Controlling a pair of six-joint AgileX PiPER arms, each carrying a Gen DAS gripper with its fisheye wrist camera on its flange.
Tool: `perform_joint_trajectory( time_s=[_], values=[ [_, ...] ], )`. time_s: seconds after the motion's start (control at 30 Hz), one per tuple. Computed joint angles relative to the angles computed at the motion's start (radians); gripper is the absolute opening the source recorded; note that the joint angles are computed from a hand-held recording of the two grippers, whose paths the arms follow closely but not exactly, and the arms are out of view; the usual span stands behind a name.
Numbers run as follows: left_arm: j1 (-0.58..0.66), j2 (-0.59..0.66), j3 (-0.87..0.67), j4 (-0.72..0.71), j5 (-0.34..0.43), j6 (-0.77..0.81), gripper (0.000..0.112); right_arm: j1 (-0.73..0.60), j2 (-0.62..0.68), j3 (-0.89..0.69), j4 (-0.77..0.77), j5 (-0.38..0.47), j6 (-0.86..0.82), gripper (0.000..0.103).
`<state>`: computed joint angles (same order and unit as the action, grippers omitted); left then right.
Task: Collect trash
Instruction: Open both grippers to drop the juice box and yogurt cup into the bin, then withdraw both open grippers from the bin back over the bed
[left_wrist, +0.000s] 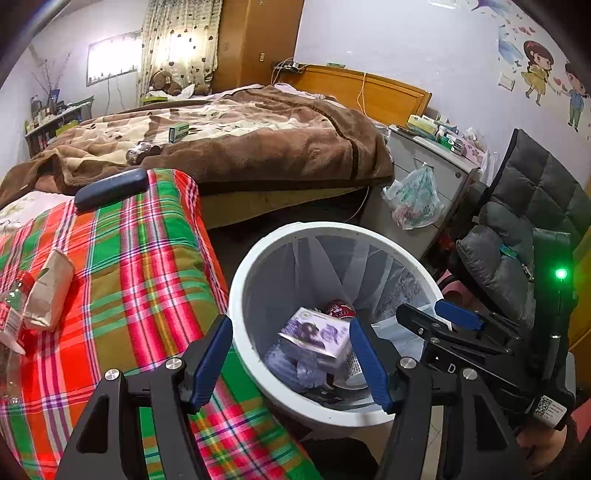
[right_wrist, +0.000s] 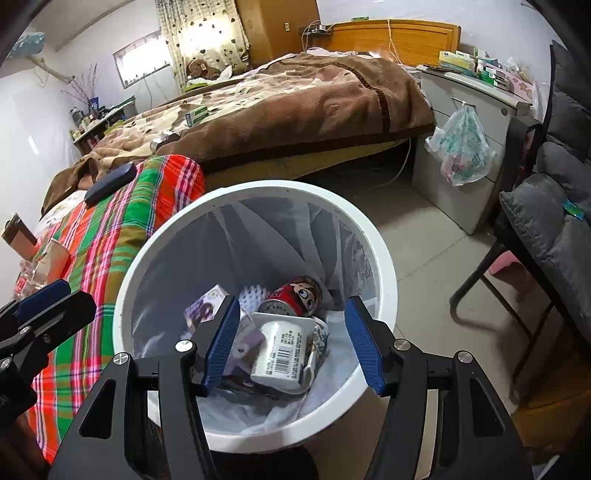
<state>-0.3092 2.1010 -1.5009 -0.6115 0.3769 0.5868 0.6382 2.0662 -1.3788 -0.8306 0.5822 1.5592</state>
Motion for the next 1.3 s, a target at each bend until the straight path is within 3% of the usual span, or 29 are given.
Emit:
perform_joint_trajectory(
  time_s=[0.73, 0.93, 1.3],
  values=[
    [0.166, -0.197, 0.251, -0.316, -0.068, 0.329, 0.065, 0.09, 0.059, -0.158, 0.017, 0.056, -0.073, 0.061],
    [0.249, -0.251, 0.323, -0.447, -0.069, 0.474, 0.066, 0.118, 0.105, -0.252, 0.048, 0.08, -0.13, 0.061],
    [0.443, -0.278, 0.366, -0.523, -0.05, 0.582, 0.066, 0.156, 0.215, -0.453, 0.153, 0.116, -0.293, 0.061]
  ],
)
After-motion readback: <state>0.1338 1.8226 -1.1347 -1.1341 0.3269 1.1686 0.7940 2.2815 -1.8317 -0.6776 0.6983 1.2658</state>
